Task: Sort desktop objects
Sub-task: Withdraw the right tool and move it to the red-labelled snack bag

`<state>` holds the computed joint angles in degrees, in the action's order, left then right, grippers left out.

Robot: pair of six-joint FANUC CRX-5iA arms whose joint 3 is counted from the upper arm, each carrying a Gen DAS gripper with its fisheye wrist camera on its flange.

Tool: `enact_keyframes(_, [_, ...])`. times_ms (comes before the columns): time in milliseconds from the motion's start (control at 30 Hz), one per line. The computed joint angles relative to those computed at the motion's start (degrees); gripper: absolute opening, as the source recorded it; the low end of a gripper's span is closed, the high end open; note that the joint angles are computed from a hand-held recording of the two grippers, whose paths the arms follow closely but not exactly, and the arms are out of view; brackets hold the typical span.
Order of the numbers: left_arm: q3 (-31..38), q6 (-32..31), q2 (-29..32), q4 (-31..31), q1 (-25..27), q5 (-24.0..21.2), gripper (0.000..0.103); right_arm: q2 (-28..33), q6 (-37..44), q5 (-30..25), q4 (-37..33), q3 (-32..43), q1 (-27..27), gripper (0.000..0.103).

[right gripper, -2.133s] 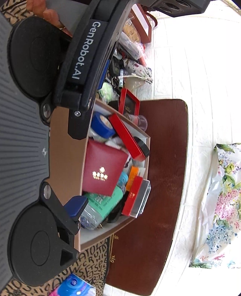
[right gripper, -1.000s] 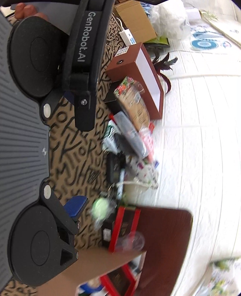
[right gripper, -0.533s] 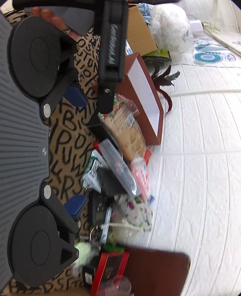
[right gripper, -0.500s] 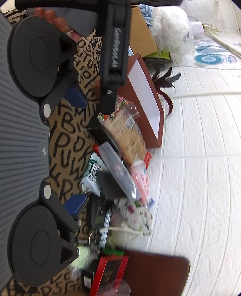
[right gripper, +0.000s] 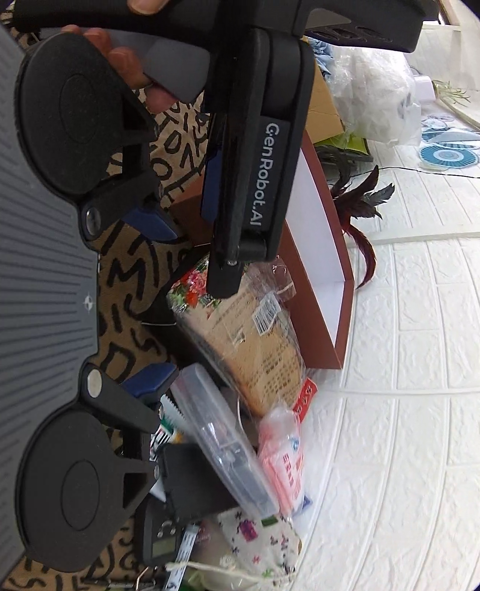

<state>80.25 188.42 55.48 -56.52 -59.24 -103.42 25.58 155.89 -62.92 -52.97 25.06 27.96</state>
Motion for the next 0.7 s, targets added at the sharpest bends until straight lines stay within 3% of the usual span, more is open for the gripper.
enact_keyframes(100, [-4.6,2.3,-2.3,0.8,0.6,2.7,0.079,0.6,-0.1,0.8,0.7,0.5,1.0,0.068])
enact_keyframes(300, [-10.0,4.5,-5.1,2.7,1.9,5.9,0.062,1.8,-0.9,1.8,1.2,1.4,2.0,0.055])
enact_keyframes(333, [-11.0,5.2,-5.5,3.2,2.1,6.5,0.053,2.1,-1.2,1.5,1.5,1.8,2.2,0.045])
enact_keyframes(400, [-12.9,6.9,-6.5,4.4,2.6,7.7,0.044,2.1,-1.2,1.5,1.6,1.9,2.2,0.04])
enact_keyframes(433, [-13.9,7.7,-7.0,4.5,2.6,8.6,0.021,2.1,-0.7,1.3,1.4,1.9,2.0,0.035])
enact_keyframes(467, [-14.0,7.5,-7.2,4.6,2.5,9.1,0.02,2.1,-0.6,1.0,1.4,1.9,2.0,0.03])
enact_keyframes(700, [-4.2,1.3,-2.4,3.7,1.1,4.9,0.018,0.7,0.8,-0.7,1.0,1.2,0.7,0.024])
